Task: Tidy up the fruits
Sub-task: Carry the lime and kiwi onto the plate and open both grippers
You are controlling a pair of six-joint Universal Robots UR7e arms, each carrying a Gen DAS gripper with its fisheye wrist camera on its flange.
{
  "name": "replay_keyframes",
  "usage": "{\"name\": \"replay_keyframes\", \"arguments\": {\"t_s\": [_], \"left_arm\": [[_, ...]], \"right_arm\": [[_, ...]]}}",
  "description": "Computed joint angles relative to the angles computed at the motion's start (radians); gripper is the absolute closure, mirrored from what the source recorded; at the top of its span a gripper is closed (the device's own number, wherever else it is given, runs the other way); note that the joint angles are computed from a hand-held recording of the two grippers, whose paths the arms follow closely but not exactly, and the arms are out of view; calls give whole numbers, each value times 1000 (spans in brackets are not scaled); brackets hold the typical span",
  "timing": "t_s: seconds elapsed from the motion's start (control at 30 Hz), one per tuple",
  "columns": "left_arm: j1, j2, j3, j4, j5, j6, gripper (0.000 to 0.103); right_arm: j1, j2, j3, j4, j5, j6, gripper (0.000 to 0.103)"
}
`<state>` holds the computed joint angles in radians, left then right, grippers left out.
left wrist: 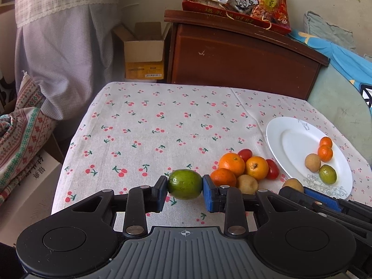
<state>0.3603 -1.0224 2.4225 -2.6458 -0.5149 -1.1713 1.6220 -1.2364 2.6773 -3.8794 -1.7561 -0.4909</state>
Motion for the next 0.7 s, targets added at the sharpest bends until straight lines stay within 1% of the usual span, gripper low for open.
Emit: {"name": "replay_keyframes", "arguments": {"t_s": [0.1,0.23,0.43,0.6,0.7], "left_arm": [[-19,-2,1,7,-10,-5,73],[-37,6,5,-41,-27,28,73],[-58,42,-3,-209,-47,145,73],[-62,90,-21,-373,-80,275,73],[-57,123,-43,-438,-92,341,73]], "right_arm": [[4,-28,11,2,-7,1,75],[-5,-78,25,-5,-14,17,75],[-40,-158,29,-31,-20,59,75],[-74,-182,22,-64,-36,99,75],[-91,-183,16,-78,-47,114,75]]}}
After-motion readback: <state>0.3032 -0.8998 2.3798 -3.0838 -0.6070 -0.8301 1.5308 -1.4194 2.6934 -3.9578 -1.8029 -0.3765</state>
